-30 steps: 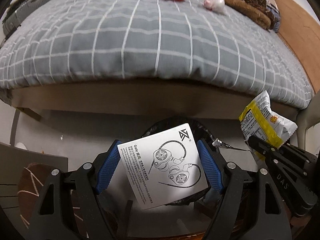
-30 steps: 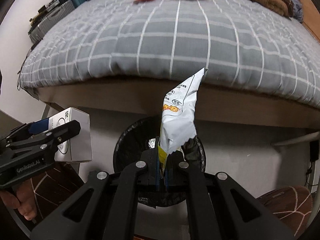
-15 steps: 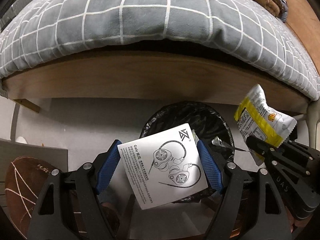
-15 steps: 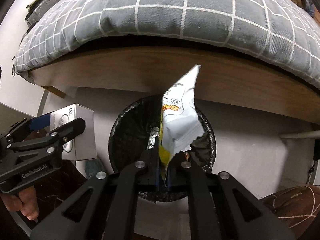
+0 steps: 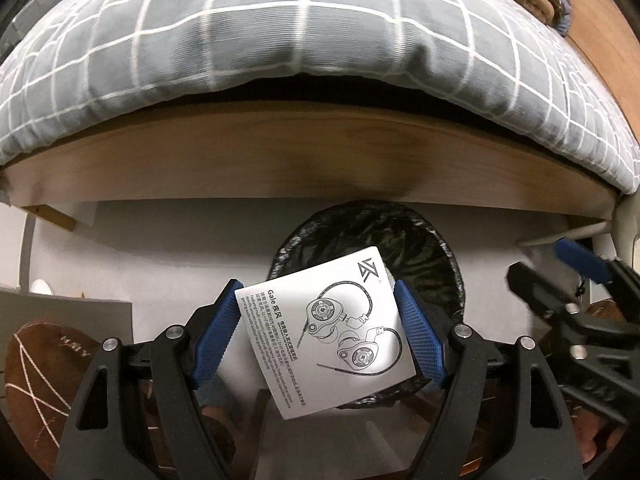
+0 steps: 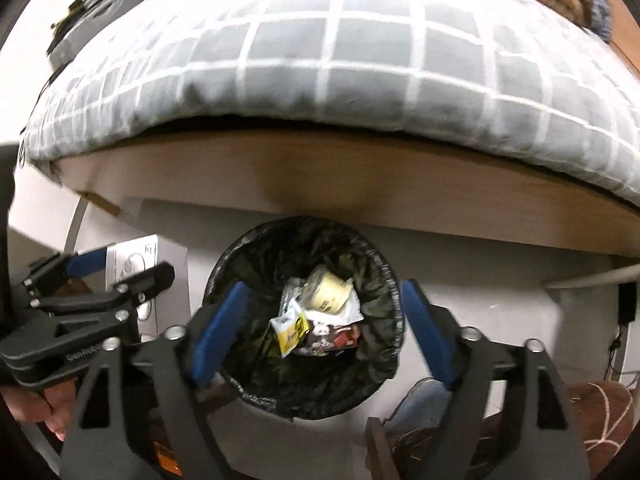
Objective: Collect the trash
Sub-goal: 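Open the right tool over the bin to drop the yellow wrapper, then open the left tool over the bin to drop the earphone card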
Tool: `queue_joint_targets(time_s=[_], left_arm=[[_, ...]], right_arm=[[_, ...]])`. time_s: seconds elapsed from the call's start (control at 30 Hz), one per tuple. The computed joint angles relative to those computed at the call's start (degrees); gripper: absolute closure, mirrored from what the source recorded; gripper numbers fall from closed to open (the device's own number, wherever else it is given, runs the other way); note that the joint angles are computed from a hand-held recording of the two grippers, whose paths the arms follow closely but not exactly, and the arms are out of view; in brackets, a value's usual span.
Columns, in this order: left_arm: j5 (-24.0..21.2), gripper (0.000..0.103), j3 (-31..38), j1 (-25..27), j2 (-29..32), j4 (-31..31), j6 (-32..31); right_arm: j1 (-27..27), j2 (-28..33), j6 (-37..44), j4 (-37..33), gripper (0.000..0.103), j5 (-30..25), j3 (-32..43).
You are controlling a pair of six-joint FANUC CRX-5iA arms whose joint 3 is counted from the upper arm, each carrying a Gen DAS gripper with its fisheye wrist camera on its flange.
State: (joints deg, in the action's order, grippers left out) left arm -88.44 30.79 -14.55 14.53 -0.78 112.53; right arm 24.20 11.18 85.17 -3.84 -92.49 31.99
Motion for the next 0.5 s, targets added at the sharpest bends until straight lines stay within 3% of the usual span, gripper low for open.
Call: queue_joint_targets(time_s=[0.1,0.5], left_arm=[[-0.29,0.028,1.85,-0.94,1.49,0.10,-0.30],[-1.54,0.027,9.91,-3.93,7.64,1.08,-1.26]], right_arm=[[-1.26,-0.07,-0.54,1.46,0.008,0.85,0.51],[-6.73,0.94,-0.71,2.76,0.008,-0.49,3.40]])
